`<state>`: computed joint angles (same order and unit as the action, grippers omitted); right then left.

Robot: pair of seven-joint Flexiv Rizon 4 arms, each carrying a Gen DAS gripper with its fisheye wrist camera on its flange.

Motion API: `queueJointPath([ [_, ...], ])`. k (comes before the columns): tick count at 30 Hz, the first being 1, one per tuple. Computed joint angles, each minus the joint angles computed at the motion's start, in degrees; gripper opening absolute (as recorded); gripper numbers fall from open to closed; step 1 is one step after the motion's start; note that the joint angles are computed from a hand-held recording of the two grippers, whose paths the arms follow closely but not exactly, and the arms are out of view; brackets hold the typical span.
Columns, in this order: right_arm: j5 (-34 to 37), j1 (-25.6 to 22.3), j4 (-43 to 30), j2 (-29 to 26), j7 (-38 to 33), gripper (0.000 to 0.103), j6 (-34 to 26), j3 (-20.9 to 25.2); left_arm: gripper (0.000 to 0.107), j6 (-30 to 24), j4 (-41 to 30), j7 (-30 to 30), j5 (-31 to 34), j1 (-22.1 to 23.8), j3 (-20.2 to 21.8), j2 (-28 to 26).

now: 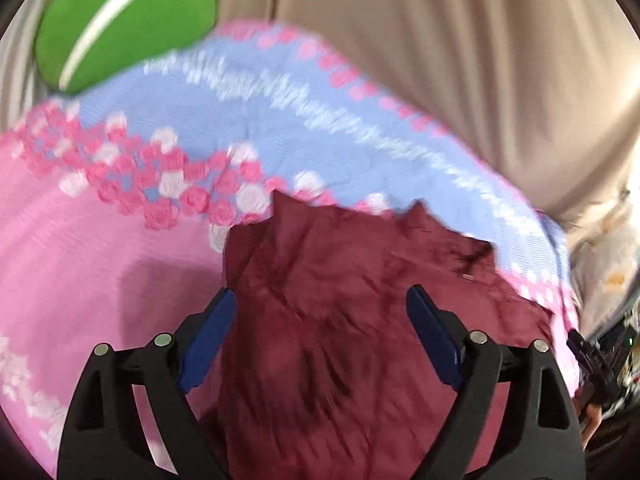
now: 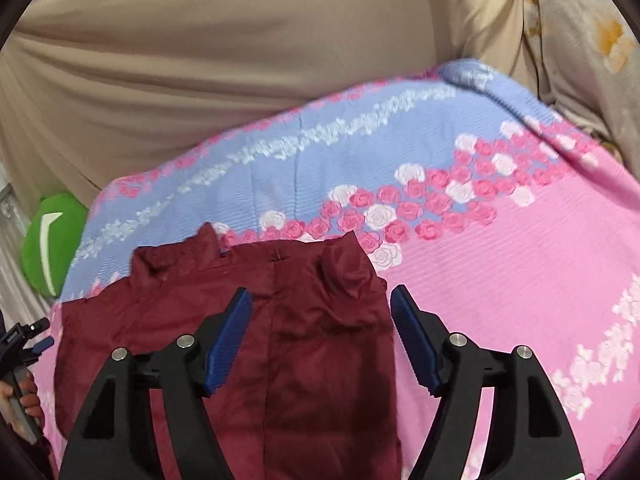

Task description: Fold large clothes

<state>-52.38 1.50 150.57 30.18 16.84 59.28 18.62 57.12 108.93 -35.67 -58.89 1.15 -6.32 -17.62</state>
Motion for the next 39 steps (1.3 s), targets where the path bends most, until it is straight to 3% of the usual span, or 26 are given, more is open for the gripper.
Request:
queueJointPath([
  [2,-1.38,-0.99,-1.07,-4.55,0.07,0.066,1.70,-1.64,0.058,-0.66,-3.10,-5.76,4.43,-0.38,0.65,-3.63],
  [4,-1.50,-0.54,-1.96,-7.66,-0.72,0.004,2.02,-2.41,0.010,-0.43,-4.55,-8.41,7.89,-0.22,0.74,-5.36],
  [6,-4.30,-1.13,-2.41,-8.02,0.69,0.002,4.59,-2.87,0.004,-0.64,-4.40,-6.79,5.53,1.25,-1.09,-5.17],
  [10,-19.68,-5.08,-3.29,-1.91,8.94,0.001,4.56,-2.13,0.003,5.42,-3.08,0.73,-0.71,1.11,-3.11,-2.73],
  [12,-20.10,-4.51,-3.72,-1.35,9.03,0.001,2.24,-2.48,0.003,6.45,-4.39,0.05,1.30,0.31,-2.35,-3.57],
  [14,-20.25,-4.21,-3.32,-3.71,9.18,0.001,3.58,-4.83,0.004,7.26,-6.16,-3.21,6.06,-0.68,-1.20,-6.06],
  [17,-15.73,-3.10,-2.52,-11.03,6.67,0.001,6.89,-8.01,0.004,7.51,-8.75,-9.73,15.13,-1.65,0.49,-10.93],
  [19,-13.78,-2.51,-2.70,-15.49,4.56,0.000,7.61,-8.59,0.004,10.17,-7.35,-7.63,13.06,0.38,-3.07,-11.57],
  [24,-2.73,1.78,-5.68,-15.35,-2.14,0.001,-3.64,-5.82,0.007,13.41,-6.41,-9.46,16.09,1.26,-4.07,-10.75],
  [26,-1.52,2.75,-5.98,-12.50,-0.06,0.008,-7.39,-4.11,0.007,14.90,-4.35,-7.67,12.38,3.60,-6.68,-8.28],
  [27,-2.52,2.81,-5.74,-10.57,1.72,0.013,-8.51,-3.21,0.008,16.57,-2.53,-4.33,8.02,5.19,-9.11,-6.25],
  [30,-5.55,4.94,-7.91,-7.55,2.21,0.013,-13.02,0.14,0.009,21.39,1.57,6.86,-4.92,5.96,-13.06,-0.05],
  [32,-9.34,7.03,-10.53,-9.47,0.89,0.013,-10.21,0.24,0.009,20.42,4.11,17.47,-15.44,5.51,-15.29,5.31],
  [34,-13.28,9.14,-13.55,-13.84,-0.36,0.014,-5.10,-0.44,0.009,15.23,7.07,23.64,-19.99,3.82,-15.08,10.10],
  [37,-19.22,12.15,-17.65,-22.67,-0.77,0.014,7.95,-3.00,0.010,7.71,10.24,22.16,-14.41,1.64,-13.13,12.30],
  [39,-19.63,14.68,-19.55,-27.10,-2.46,0.014,9.75,-3.29,0.012,7.74,11.57,18.63,-7.42,-0.44,-12.18,10.81],
])
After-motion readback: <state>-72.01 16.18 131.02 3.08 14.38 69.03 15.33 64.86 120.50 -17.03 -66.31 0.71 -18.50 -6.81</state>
